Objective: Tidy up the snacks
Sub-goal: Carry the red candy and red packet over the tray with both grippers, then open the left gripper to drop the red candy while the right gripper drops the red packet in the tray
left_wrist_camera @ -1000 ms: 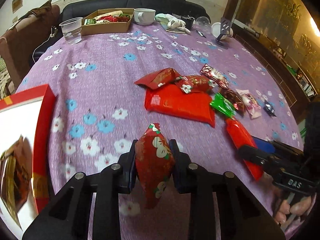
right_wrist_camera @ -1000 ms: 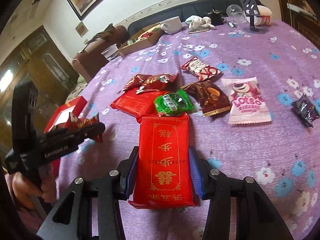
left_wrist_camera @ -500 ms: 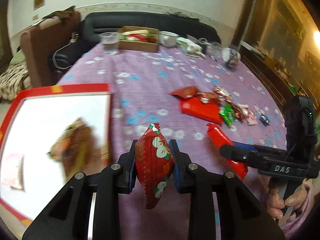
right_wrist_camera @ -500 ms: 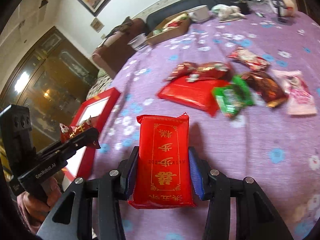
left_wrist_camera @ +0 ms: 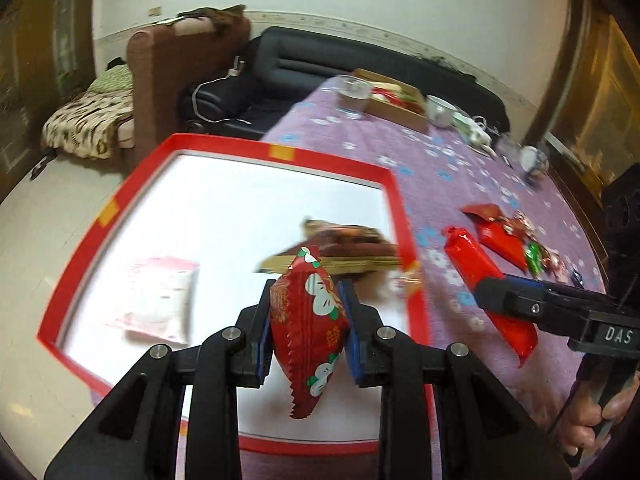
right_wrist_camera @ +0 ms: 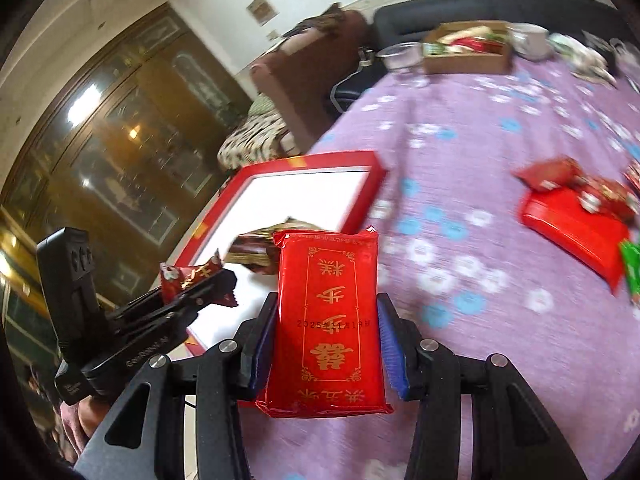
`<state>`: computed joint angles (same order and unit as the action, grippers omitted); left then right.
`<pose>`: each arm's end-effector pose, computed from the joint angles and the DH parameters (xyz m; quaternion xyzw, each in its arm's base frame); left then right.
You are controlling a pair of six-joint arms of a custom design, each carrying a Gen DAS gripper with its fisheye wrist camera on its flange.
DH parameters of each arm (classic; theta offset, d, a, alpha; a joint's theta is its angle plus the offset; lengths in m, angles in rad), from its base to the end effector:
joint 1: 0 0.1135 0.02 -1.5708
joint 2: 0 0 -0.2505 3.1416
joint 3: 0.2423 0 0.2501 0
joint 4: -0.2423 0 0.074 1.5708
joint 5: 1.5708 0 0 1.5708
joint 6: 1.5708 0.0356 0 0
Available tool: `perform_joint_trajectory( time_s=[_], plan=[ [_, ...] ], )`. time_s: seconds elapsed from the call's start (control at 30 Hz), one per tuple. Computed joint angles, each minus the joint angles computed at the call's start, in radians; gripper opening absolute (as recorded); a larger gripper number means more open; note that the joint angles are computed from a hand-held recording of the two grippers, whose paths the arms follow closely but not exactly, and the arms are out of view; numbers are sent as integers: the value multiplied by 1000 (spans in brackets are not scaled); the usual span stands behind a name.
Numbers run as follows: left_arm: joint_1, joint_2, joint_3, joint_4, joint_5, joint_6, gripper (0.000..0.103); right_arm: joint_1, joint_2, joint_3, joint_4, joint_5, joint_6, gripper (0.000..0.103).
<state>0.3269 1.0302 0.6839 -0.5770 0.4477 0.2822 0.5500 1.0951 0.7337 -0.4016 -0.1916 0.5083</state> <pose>0.1980 0.0509 0.2177 0.0499 0.9257 -0.1078 0.3590 0.1945 0.1272 0.2312 -0.0567 0.9143 0.2734 0.2933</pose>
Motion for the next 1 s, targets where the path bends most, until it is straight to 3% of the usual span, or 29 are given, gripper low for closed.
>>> perform_joint_trajectory(
  time_s=[0.27,0.7,0.77,0.83,1.0],
  plan=[
    [114,84,10,19,48,66,27,139,263,174,44,97,11,47],
    [139,175,44,84,-8,46,28,180,553,419,45,148,-11,47],
    [128,171,40,92,-31,34,41,188,564,430,52,139,-15,50],
    [124,157,29,110,-48,22,65,195,560,432,55,119,-17,50],
    [116,97,2,150,-87,1,74,202,439,329,140,119,-35,53]
  ],
)
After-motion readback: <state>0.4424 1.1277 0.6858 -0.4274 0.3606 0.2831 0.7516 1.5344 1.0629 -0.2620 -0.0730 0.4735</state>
